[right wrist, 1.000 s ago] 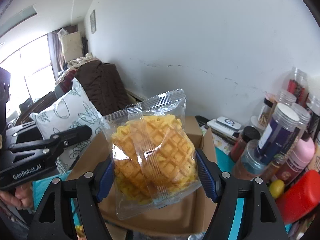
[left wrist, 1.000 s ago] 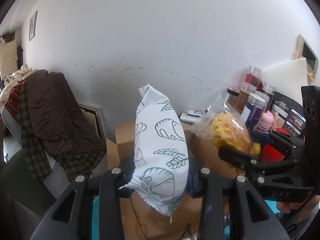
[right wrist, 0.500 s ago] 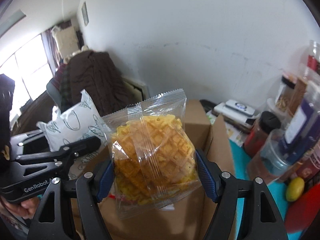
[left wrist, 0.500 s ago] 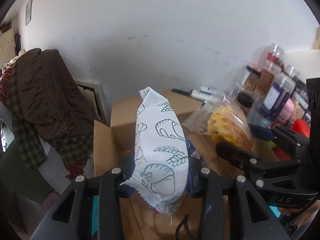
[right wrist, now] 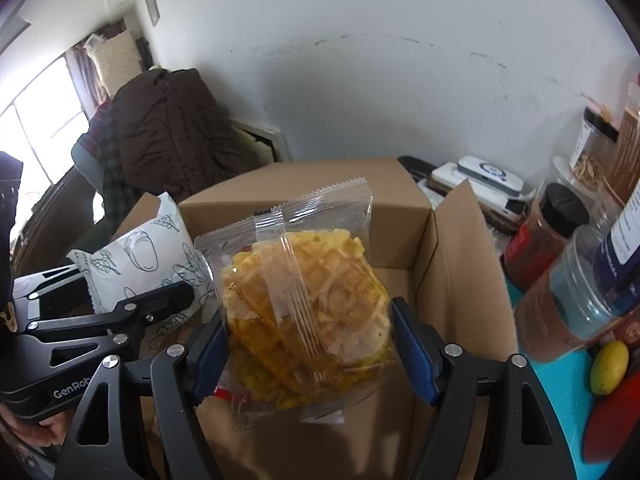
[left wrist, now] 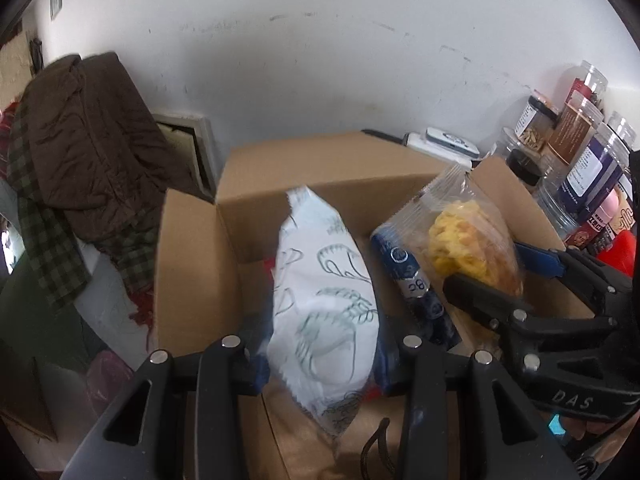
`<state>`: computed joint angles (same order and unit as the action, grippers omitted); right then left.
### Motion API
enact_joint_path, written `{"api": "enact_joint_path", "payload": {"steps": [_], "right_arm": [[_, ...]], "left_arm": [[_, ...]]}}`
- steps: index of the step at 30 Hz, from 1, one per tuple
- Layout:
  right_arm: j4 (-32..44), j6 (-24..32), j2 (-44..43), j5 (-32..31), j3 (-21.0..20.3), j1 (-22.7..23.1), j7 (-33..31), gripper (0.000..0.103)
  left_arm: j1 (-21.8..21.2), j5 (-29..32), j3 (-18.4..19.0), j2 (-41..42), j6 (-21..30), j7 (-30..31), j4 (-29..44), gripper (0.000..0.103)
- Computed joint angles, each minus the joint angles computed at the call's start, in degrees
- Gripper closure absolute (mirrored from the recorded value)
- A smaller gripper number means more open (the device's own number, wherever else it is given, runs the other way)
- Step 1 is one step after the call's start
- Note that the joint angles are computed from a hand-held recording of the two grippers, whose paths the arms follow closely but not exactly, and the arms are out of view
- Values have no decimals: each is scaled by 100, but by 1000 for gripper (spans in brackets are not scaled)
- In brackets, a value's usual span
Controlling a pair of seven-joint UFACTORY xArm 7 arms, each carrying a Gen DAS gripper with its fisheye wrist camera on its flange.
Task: Organize snacks
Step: 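Lower both items into the box and open both grippers, then withdraw both grippers from the box back toward the remaining snacks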
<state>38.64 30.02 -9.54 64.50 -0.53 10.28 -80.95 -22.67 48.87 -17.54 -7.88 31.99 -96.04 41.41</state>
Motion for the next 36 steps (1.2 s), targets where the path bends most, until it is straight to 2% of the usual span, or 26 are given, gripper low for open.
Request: {"api": "enact_joint_path", "payload": {"steps": [1, 3, 8, 14, 23, 27, 36], "right_arm": [[29, 107, 35, -45, -13, -7, 24, 25], [47, 275, 38, -142, -29, -49, 91, 22], [-31, 290, -83, -199, -27, -61, 39, 19], [-229, -66, -368, -55, -27, 68, -152, 19], [-508, 16, -964, 5, -274, 240, -198, 19], [-618, -17, -1272, -153, -351, 293, -41, 19], [-939, 14, -2194, -703, -639, 471, 411, 19]], "left_arm": [[21, 10, 40, -7, -200, -31, -58, 64], [54, 27, 32, -21, -266, -130, -98, 64], [-38, -234, -29, 35, 220, 48, 66, 63], [-106, -221, -105, -168, 386, -163, 9, 63], [-75, -204, -330, -662, 650, -281, -78, 63], [-23, -264, -466, -907, 728, -293, -130, 63], [-27, -522, -869, -1413, 1243, -126, 8, 63]]}}
